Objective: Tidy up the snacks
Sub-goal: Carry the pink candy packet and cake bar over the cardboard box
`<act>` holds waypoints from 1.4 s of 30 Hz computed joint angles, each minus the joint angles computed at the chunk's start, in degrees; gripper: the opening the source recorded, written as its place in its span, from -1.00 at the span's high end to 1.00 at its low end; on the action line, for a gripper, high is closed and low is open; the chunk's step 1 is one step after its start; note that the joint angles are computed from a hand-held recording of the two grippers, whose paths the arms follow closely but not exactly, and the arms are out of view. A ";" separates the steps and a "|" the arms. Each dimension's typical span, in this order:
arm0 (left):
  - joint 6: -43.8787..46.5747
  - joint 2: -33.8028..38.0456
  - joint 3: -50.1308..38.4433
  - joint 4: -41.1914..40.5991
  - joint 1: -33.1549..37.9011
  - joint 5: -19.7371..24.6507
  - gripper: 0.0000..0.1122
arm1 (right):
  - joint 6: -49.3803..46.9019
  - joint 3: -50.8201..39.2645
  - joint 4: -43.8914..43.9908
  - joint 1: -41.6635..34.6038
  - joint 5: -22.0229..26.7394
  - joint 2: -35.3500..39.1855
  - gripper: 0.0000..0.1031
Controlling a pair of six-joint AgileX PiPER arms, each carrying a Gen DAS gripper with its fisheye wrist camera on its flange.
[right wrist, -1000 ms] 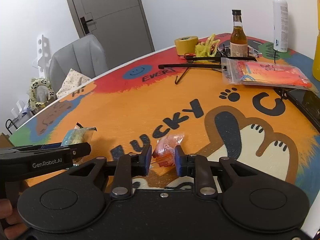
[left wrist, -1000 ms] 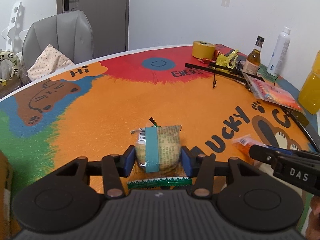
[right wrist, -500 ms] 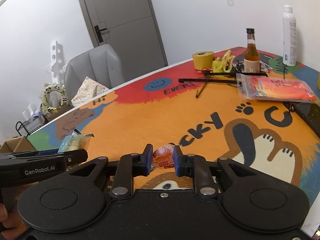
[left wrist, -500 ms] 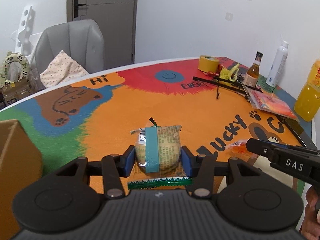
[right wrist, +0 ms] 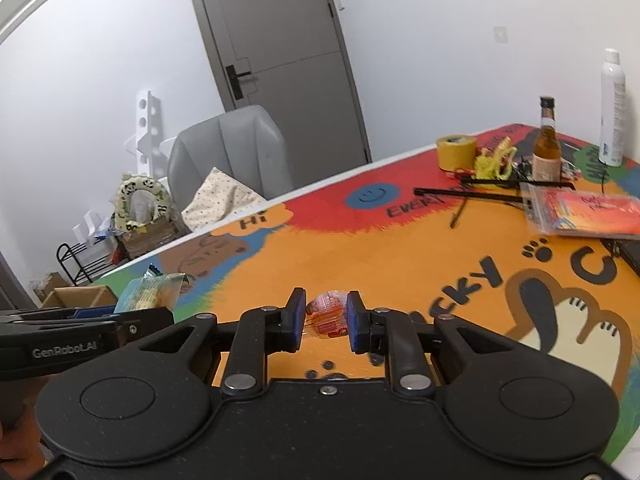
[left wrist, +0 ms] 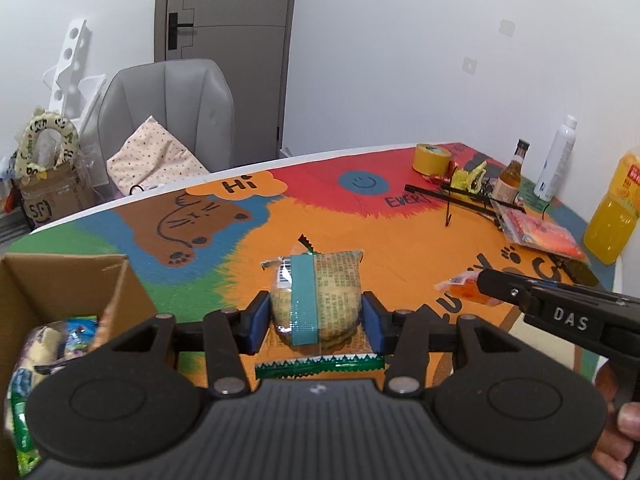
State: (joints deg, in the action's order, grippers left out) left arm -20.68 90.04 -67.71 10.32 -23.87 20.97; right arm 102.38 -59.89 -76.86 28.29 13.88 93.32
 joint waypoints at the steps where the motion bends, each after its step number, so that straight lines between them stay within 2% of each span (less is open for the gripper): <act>1: 2.71 -0.72 0.16 -2.73 0.84 0.35 0.16 | -0.09 -0.38 0.06 0.52 0.37 0.06 0.62; 10: 8.98 -6.68 2.94 -7.51 6.02 1.90 0.16 | -4.57 -3.98 4.42 4.64 0.43 -0.19 0.62; 22: 29.67 -13.34 7.14 -26.00 20.41 3.49 0.16 | -12.93 -11.80 11.72 10.84 3.91 3.89 0.62; 24: 33.01 -13.79 7.48 -29.30 23.04 3.96 0.16 | -15.17 -12.80 14.56 11.29 2.97 4.43 0.62; 31: 44.92 -14.66 8.97 -40.04 31.37 6.40 0.16 | -20.70 -18.45 19.30 14.71 5.03 8.32 0.62; 42: 59.64 -11.97 9.89 -53.86 39.75 8.27 0.13 | -29.85 -28.17 27.16 18.51 8.28 14.86 0.62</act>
